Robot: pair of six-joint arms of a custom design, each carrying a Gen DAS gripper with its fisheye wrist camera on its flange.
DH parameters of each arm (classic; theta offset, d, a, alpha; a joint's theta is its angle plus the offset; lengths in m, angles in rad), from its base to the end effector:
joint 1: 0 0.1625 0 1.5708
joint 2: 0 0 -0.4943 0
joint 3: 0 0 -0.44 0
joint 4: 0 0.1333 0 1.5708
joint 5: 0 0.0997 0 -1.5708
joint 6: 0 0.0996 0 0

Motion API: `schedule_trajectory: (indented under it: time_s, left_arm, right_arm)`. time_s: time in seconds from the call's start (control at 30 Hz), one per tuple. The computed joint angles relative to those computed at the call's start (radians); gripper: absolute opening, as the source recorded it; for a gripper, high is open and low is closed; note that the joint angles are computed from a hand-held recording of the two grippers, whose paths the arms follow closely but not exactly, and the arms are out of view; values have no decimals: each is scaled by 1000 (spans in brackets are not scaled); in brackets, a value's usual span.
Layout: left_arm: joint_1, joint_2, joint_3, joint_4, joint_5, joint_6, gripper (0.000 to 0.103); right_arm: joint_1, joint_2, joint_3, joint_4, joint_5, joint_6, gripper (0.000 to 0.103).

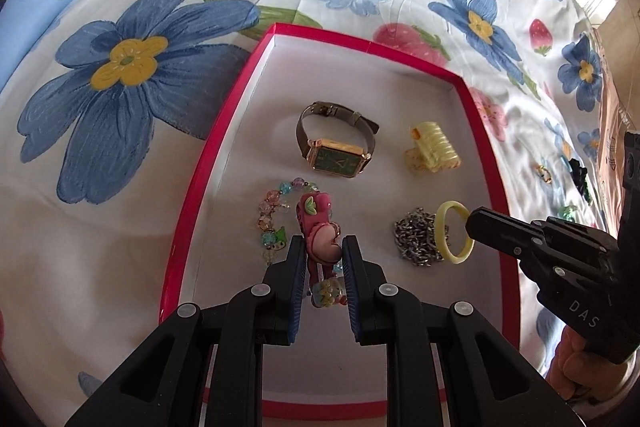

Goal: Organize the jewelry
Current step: 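Carry hair clip and hair tie into the box and open both tools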

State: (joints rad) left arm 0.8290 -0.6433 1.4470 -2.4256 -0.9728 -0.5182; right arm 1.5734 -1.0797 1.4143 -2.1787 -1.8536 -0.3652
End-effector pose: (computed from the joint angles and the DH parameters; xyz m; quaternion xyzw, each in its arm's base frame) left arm -0.4040 -0.7212 0.0651 0.0991 0.9502 -0.1932 0.2236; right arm 0.1075 -0.7702 0.3887 0.1605 -0.9678 0.1075 0.1616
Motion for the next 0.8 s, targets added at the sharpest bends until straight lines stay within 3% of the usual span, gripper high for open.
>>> schedule_trajectory:
  time_s: [0.63,0.67,0.73,0.8]
  left_arm:
    - [-3,8,-10,36,23,-12,24]
    - [-5,3,-4,31,25,-16,29]
    - [-10,-6,9,13,28,-19,38]
    - [-17,-18,25,-6,36,-20,48]
  right_arm:
    - [-7,6,2,6,18,17,10]
    - [-7,3,2,5,22,20,11]
    - [-10,-9,9,-5,37,27,26]
    - [-12,-24,19,-22,51,30,33]
